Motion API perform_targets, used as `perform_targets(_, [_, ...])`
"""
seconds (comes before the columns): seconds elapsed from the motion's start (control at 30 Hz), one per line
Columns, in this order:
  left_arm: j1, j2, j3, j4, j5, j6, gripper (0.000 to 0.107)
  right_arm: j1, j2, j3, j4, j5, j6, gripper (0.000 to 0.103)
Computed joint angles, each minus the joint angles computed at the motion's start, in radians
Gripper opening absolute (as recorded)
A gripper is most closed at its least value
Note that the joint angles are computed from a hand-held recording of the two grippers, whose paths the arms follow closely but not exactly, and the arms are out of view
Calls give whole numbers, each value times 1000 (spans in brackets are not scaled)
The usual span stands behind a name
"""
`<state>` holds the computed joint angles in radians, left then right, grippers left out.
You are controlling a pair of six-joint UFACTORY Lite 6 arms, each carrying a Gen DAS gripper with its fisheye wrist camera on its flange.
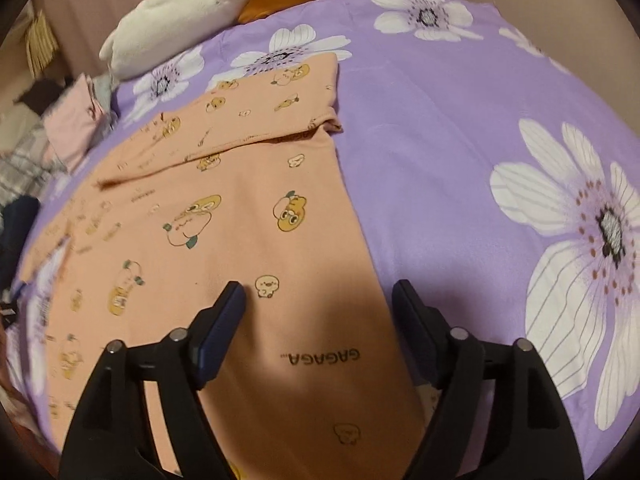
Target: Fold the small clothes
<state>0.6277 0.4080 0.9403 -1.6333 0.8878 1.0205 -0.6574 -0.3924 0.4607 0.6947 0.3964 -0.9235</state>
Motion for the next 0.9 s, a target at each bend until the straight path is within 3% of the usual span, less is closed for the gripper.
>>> perform_targets(0.13, [0, 68, 11, -107, 32, -1, 70, 97, 3, -14, -170, -105, 180, 89])
perform_targets(0.3, [-9, 130, 96, -74, 47, -19, 70, 65, 6, -9, -96, -83, 92, 91])
perform_targets(0.4, [-25, 180, 182, -38, 32, -45, 70, 95, -10, -23, -158, -104, 167, 92])
perform_targets(0.43, [-27, 184, 190, -42, 14, -58, 60, 102, -14, -29, -168, -112, 178, 92])
perform_targets(0.47, [-37, 173, 189, -35, -30, -75, 45, 108, -13, -31, -177, -119, 186, 93])
perform_targets(0.5, [-54, 168, 203, 4, -87, -101, 41, 117, -13, -31, -197, -125, 210, 94])
perform_targets(0.57, [-102, 145, 216, 92, -221, -151, 19, 121, -8, -33, -181, -136, 194, 95])
perform_targets(0.63, [-138, 111, 192, 102, -319, -132, 14, 126, -6, -32, -203, -141, 216, 95])
perform_targets(0.73, [-210, 65, 195, 217, -459, -263, 12, 120, -7, -31, -181, -135, 193, 95])
perform_targets(0.83, [-343, 33, 208, 502, -656, -480, 12, 115, -8, -30, -163, -128, 175, 95])
perform_targets(0.9, [-399, 25, 212, 711, -712, -654, 12, 119, -6, -27, -181, -127, 192, 95])
